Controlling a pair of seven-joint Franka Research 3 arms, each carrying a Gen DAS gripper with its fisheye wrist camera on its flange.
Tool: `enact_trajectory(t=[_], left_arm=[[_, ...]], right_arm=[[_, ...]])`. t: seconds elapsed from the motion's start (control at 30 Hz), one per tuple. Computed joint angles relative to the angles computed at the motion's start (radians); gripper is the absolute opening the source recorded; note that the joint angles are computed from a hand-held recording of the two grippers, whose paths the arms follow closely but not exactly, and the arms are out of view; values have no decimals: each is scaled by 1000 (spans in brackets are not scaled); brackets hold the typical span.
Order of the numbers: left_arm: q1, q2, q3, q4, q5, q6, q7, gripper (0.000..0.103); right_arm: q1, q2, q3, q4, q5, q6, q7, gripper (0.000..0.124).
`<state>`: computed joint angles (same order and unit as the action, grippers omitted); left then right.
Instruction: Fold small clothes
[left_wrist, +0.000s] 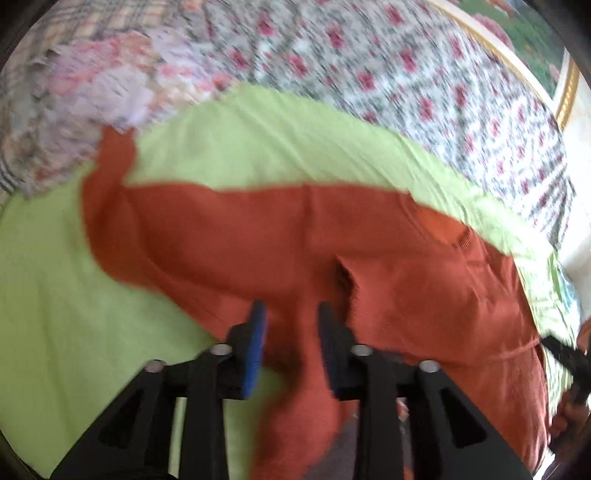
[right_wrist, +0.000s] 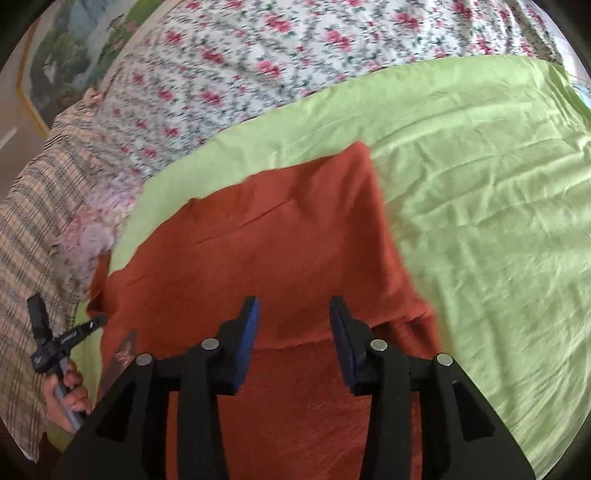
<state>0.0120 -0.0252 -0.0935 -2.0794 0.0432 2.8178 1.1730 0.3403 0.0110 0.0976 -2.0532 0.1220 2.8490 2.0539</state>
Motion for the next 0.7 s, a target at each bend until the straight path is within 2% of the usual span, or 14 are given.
enact_trajectory(t=[0.07,0.13,0.17,0.23,0.3,0.37,0.47,0.57,0.63,0.7], left_arm=[[27,8,16,31,102,-17,-90,55],[53,32,33,73,158,-28,-138,58],[67,64,44,123,198,-63,-171,63],[92,132,56,216,196,-105,-161,69],[101,215,73,334,237,-178,-190,73],[125,321,76,488,219,-266,-166,77],[134,457,89,686,241,-382,-158,80],[134,612,100,914,261,-538,-129,80],[151,687,91,1021,237,-599,-108,60],[158,695,96,1021,238,-577,-121,25]], right_arm=[[16,2,17,0,61,1,-50,42],[31,7,29,2,99,0,-80,43],[37,13,32,5,117,-1,-96,44],[51,25,40,16,155,-11,-129,46],[63,38,48,29,196,-24,-161,47],[73,50,52,43,217,-45,-185,47],[84,70,58,69,259,-66,-218,47],[91,91,61,93,281,-85,-235,47],[95,103,60,106,290,-95,-241,47],[95,114,61,120,305,-107,-252,47]])
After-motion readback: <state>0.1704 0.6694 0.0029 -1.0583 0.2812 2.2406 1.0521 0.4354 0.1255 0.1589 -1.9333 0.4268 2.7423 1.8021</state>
